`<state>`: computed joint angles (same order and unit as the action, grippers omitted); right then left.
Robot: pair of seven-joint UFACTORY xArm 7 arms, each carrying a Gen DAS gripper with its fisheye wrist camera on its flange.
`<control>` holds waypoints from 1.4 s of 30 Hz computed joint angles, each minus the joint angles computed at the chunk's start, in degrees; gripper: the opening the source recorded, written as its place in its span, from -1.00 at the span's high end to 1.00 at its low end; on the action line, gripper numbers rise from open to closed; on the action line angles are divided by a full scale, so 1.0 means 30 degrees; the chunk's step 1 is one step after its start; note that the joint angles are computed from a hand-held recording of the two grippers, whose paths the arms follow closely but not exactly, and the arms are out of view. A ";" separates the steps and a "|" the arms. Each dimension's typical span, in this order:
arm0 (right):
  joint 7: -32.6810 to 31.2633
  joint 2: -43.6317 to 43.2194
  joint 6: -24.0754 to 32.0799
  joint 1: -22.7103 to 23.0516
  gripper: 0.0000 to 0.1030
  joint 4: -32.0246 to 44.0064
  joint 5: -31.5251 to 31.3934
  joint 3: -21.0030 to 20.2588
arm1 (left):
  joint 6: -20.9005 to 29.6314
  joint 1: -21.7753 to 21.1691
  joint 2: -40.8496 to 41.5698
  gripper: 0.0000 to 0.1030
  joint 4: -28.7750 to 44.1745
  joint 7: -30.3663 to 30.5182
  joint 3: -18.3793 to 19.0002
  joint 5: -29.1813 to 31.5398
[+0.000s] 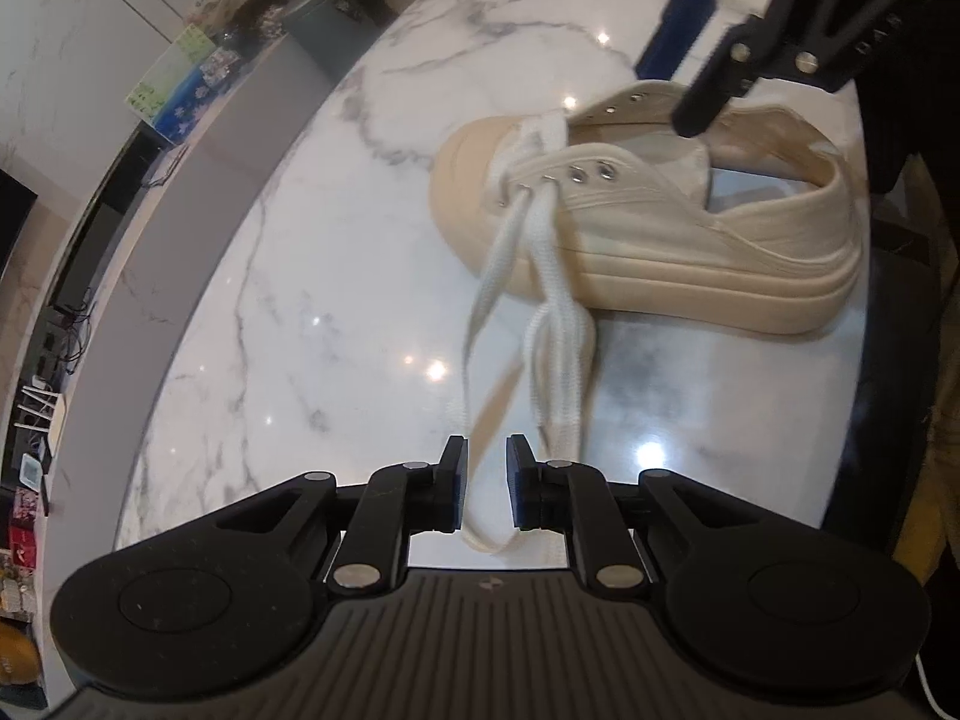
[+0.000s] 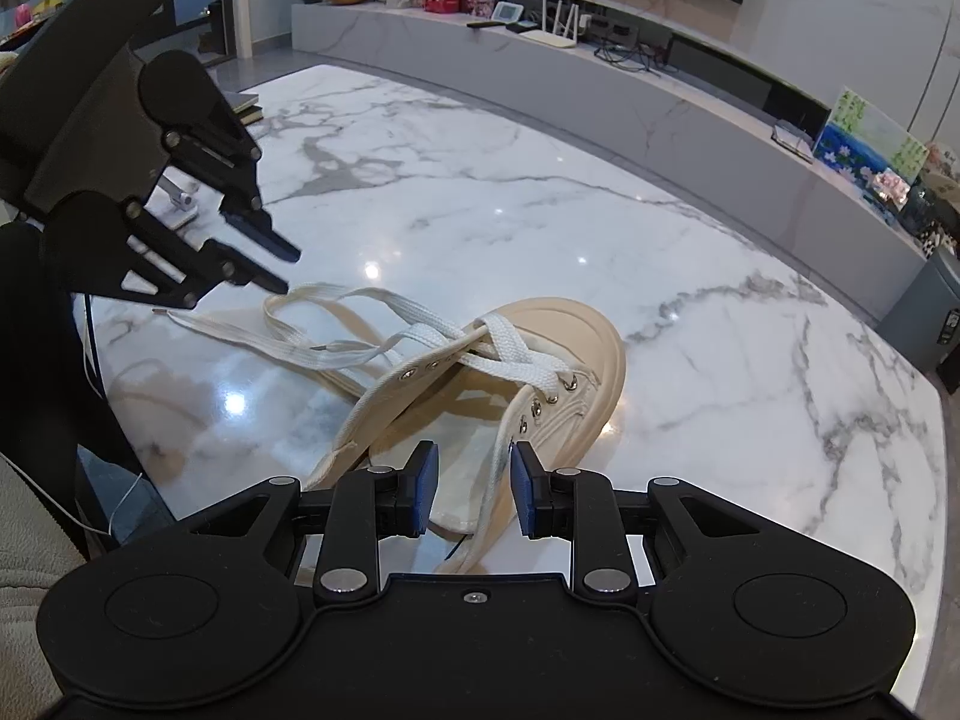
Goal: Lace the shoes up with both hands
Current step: 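Grasp the other lace end beside the sneaker with the left gripper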
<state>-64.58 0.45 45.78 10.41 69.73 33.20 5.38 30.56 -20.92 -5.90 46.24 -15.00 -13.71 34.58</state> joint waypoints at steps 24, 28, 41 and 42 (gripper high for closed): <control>0.0018 0.0419 0.0305 -0.0071 0.54 0.0471 -0.0356 0.0144 | -0.2073 -0.0604 0.2376 0.96 0.0513 -0.5792 0.1168 0.1204; -0.0116 0.0402 0.0382 -0.0097 0.54 0.0482 -0.0257 0.0135 | -0.1459 -0.0576 0.1422 0.96 0.0341 -0.6454 0.0877 0.1493; -0.1083 -0.0334 0.0419 0.0013 0.53 -0.0006 0.0613 -0.0005 | 0.0600 -0.0230 0.0355 0.96 0.1950 -0.8099 -0.0371 0.3149; -0.1189 -0.0410 0.0386 0.0049 0.53 -0.0060 0.0691 -0.0010 | 0.0633 -0.0254 0.0520 0.96 0.2166 -0.8024 -0.0354 0.3344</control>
<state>-68.15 -0.78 46.94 10.56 69.55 35.27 5.35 32.46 -21.68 -4.34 52.74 -39.08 -14.77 44.61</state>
